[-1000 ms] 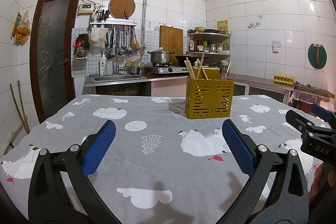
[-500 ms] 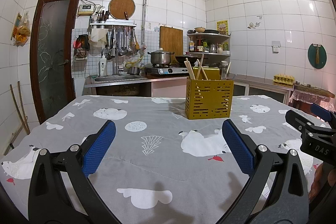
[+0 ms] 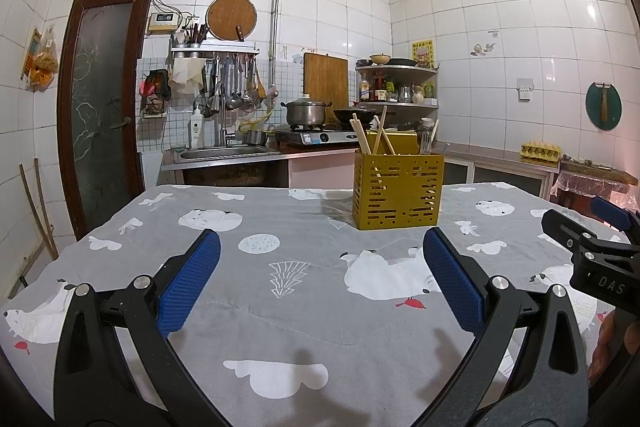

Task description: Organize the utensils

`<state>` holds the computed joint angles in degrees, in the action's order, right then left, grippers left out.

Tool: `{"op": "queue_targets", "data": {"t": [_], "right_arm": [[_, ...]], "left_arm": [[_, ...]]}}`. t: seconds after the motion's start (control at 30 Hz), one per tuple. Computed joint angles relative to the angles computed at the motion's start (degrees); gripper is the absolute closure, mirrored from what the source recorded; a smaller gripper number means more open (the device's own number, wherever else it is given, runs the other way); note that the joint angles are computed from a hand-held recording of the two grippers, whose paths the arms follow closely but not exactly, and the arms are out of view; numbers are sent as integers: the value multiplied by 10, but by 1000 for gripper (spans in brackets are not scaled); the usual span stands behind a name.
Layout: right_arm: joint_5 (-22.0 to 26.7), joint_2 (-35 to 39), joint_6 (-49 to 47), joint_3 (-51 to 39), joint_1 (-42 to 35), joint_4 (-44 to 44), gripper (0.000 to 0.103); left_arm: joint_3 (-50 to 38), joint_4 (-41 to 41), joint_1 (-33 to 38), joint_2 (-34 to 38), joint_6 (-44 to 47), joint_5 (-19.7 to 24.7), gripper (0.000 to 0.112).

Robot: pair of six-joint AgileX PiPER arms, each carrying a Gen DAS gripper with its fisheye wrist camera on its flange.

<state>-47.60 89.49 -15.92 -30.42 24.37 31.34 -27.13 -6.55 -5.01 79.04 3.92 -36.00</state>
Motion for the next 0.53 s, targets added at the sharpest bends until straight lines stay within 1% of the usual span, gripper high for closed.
{"op": "queue_targets", "data": {"t": [0.23,0.4,0.53], "right_arm": [[0,0,0,0,0,0,5],[0,0,0,0,0,1,5],[0,0,0,0,1,1,5]], "left_arm": [[7,1,-1,0,-1,-8,14],[4,34,14,5,-23,-11,14],[5,44,19,7,-29,-14,14]]}}
